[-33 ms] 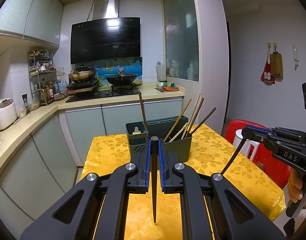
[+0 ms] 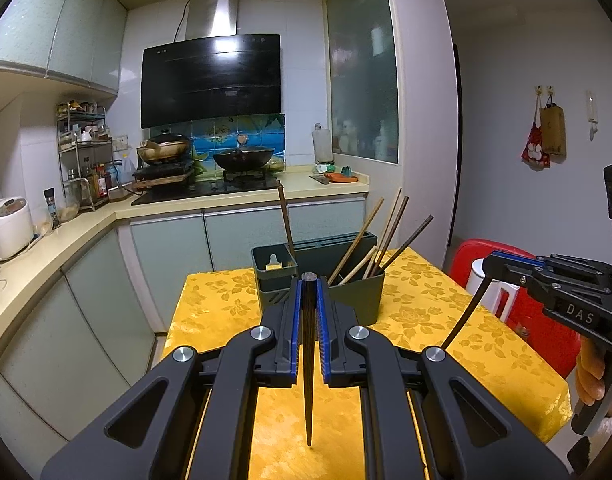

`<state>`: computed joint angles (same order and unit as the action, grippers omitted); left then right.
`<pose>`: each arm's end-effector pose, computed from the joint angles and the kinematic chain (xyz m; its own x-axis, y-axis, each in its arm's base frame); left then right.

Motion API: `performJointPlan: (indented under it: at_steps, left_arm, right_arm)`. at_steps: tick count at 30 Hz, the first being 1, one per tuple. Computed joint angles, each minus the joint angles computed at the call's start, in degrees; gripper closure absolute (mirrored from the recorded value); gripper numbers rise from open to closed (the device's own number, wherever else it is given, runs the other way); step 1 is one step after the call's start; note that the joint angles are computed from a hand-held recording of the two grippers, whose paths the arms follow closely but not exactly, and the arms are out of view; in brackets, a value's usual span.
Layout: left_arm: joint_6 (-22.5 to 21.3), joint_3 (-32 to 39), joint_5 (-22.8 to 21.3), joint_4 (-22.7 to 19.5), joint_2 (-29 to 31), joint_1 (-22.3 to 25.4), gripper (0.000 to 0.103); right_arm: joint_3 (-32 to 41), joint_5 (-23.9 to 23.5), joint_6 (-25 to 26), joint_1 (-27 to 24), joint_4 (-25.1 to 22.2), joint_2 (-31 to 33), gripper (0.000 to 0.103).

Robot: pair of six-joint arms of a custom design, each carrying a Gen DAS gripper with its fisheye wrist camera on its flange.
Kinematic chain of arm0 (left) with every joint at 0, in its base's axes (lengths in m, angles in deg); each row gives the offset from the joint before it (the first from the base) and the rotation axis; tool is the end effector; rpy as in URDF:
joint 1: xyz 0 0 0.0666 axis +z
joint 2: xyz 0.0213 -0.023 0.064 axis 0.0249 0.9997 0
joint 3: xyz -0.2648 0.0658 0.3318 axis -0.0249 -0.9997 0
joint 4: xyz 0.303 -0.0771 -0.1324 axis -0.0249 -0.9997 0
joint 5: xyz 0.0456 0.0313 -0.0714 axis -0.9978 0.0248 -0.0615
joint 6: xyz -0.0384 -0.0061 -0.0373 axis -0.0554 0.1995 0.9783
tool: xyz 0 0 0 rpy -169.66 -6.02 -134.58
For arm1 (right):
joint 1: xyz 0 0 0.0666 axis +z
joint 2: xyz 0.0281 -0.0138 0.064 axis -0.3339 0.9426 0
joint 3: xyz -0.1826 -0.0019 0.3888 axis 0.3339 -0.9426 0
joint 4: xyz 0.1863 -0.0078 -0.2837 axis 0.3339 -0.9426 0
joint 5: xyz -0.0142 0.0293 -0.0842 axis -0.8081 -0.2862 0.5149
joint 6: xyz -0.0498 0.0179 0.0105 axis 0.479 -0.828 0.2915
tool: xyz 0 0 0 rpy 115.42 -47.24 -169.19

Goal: Organize utensils
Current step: 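Lift both held chopsticks and carry them over the green caddy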

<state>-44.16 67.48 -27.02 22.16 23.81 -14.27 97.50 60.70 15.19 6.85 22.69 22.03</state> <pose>0.3157 -0.0792 0.6181 -0.3398 0.0330 -0.9399 -0.0029 0.9993 0.0361 0.3794 0.1940 0.6095 -0.3712 -0.1382 -0.9182 -0.5583 0.8234 0.1018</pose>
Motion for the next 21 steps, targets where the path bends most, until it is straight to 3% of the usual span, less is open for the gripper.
performJointPlan:
  at_steps: [12, 21]
  left_arm:
    - [-1.6, 5.4, 3.3, -1.7, 4.2, 3.0, 0.096]
    - [-2.7, 14.0, 5.8, -4.5, 9.2, 3.6, 0.096]
  right_arm:
    - [11.0, -1.6, -2.1, -2.3, -5.3, 5.8, 0.095]
    - [20.9, 0.2, -0.8, -3.8, -7.6, 10.0, 0.095]
